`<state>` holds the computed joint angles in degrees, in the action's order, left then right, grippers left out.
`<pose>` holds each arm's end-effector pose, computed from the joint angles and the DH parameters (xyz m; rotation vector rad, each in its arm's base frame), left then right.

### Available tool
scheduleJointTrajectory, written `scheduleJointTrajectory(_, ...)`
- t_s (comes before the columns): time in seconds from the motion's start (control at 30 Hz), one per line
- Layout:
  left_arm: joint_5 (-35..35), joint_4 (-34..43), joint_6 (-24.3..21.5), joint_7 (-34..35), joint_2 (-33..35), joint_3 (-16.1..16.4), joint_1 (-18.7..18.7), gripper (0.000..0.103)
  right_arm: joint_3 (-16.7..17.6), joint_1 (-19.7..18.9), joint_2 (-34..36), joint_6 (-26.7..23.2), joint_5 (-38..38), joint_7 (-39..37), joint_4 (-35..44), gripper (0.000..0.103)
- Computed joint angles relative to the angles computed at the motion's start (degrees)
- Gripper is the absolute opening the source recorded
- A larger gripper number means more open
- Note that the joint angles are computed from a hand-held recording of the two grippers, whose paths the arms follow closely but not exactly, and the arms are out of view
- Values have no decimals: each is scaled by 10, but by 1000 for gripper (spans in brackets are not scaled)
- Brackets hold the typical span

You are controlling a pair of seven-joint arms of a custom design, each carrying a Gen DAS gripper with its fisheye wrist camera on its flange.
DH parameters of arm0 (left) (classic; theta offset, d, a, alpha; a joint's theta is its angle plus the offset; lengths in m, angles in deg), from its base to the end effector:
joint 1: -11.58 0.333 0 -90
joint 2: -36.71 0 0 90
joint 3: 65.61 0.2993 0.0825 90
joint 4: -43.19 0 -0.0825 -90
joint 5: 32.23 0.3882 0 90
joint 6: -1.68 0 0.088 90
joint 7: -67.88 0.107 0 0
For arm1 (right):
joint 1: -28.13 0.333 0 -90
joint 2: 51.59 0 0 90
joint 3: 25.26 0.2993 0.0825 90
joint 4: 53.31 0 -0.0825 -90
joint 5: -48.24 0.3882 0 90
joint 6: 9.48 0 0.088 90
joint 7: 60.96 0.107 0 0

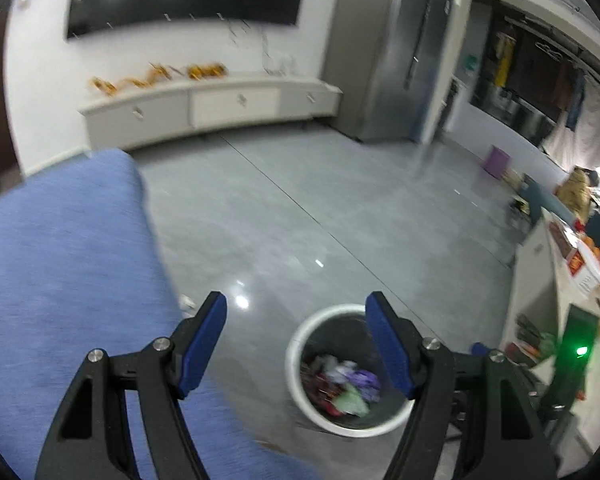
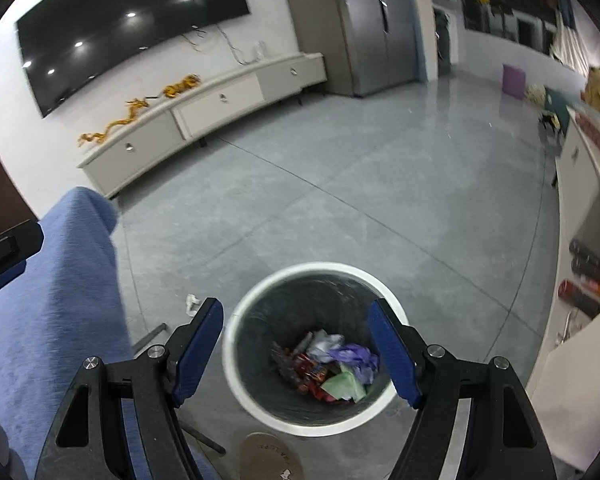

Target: Collect trash

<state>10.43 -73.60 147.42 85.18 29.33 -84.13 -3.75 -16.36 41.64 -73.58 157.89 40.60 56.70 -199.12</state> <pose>0.4659 -0.3315 0.5477 -1.8828 1.5834 -0.8755 0.4310 0.1899 0.4738 -1.7571 1.6901 -0.4923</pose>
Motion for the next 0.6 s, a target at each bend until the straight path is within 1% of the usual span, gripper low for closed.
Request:
scheduleJointTrajectory(0.07,34,-29,-29,-28,-45,-8,5,70,10,5,-13,1,-4,3,1,75)
scheduleJointTrajectory(0.17,53,-74,-66,-46,-111,-23,19,70,31,8,-31,2,-20,10,3,77)
scheduleJointTrajectory(0.23,46,-104,-79,-48,-155,-28,27,71,47,9,-42,3,-33,16,6,79)
scheduleJointTrajectory(0.33,37,-149,-102,-56,-224,-41,43,71,74,10,-60,6,-55,29,10,86)
scheduleJointTrajectory(0.43,27,-190,-126,-61,-290,-56,58,71,104,2,-70,12,-81,50,15,91)
scheduleJointTrajectory(0.47,22,-205,-136,-61,-314,-59,62,73,118,-2,-73,15,-91,60,17,93)
scheduleJointTrajectory(0.5,17,-218,-139,-60,-333,-61,65,74,124,-5,-74,19,-99,66,18,96)
scheduleJointTrajectory(0.6,2,-253,-153,-62,-386,-67,74,76,155,-16,-77,32,-126,91,21,98)
